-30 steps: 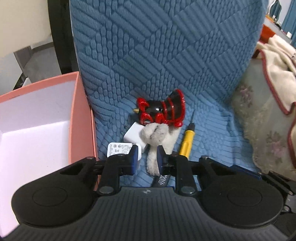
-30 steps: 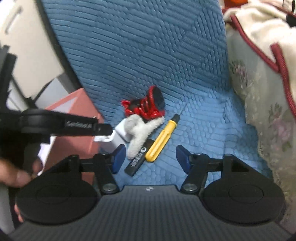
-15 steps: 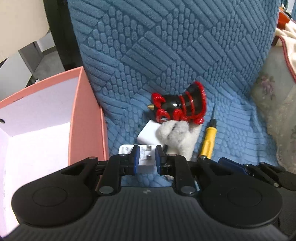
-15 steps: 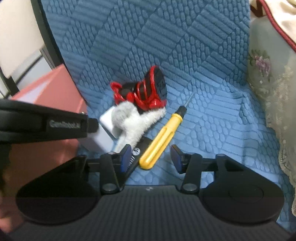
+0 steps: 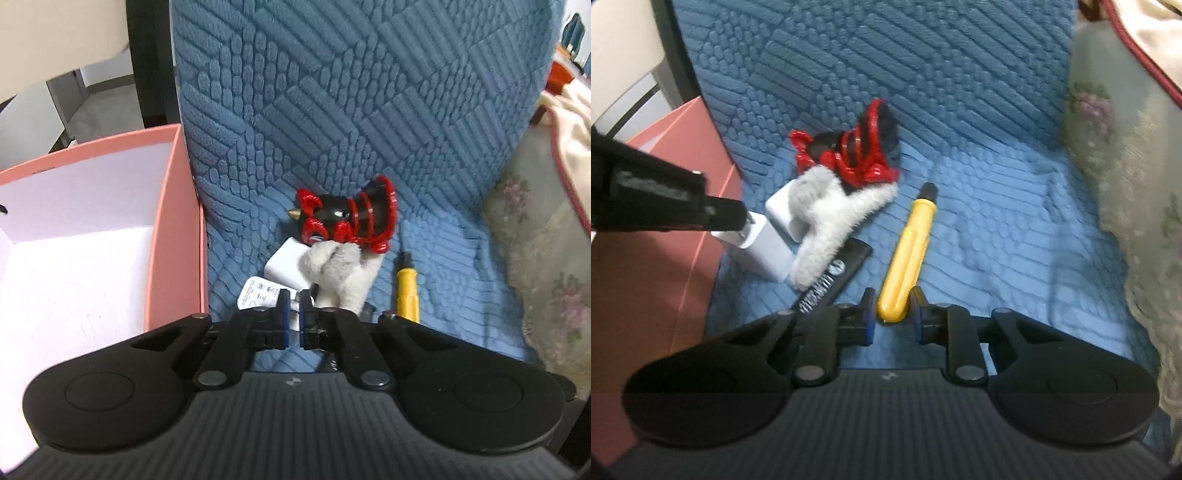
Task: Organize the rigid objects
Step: 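Lower both tools toward the white charger and yellow screwdriver, then close the left tool on the white charger while the right tool grasps the yellow screwdriver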
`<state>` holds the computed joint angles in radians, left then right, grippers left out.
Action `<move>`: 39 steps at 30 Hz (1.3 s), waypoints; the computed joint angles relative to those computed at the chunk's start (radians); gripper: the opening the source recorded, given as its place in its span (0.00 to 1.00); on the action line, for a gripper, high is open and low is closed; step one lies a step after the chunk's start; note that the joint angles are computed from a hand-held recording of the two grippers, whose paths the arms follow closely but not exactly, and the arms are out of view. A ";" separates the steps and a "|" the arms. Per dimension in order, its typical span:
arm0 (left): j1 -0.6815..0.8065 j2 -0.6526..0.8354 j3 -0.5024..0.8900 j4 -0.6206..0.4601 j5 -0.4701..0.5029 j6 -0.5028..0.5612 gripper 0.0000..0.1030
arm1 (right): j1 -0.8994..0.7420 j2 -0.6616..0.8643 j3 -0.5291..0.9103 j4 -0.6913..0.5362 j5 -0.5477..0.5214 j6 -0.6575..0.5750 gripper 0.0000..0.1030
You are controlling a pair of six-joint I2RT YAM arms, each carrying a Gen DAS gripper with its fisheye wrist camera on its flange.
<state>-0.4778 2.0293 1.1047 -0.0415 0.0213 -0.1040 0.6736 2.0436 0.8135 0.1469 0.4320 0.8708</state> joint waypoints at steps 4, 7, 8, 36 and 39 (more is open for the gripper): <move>0.004 -0.104 -0.099 0.035 0.039 -0.007 0.04 | 0.032 -0.064 -0.054 -0.037 0.018 0.068 0.19; 0.008 -0.161 -0.158 0.049 0.066 -0.010 0.03 | 0.065 -0.101 -0.084 -0.060 0.029 0.100 0.19; 0.009 -0.174 -0.175 0.059 0.071 -0.010 0.03 | 0.077 -0.113 -0.094 -0.069 0.031 0.111 0.19; -0.104 0.181 0.146 0.001 -0.310 0.113 0.66 | 0.057 -0.018 -0.069 -0.004 0.088 0.047 0.35; -0.116 0.211 0.176 -0.014 -0.326 0.171 0.77 | 0.054 0.010 -0.049 0.000 0.092 0.026 0.34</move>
<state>-0.5942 2.2408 1.2809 -0.0557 -0.3050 0.0668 0.7278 2.0537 0.7643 0.1471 0.5238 0.8973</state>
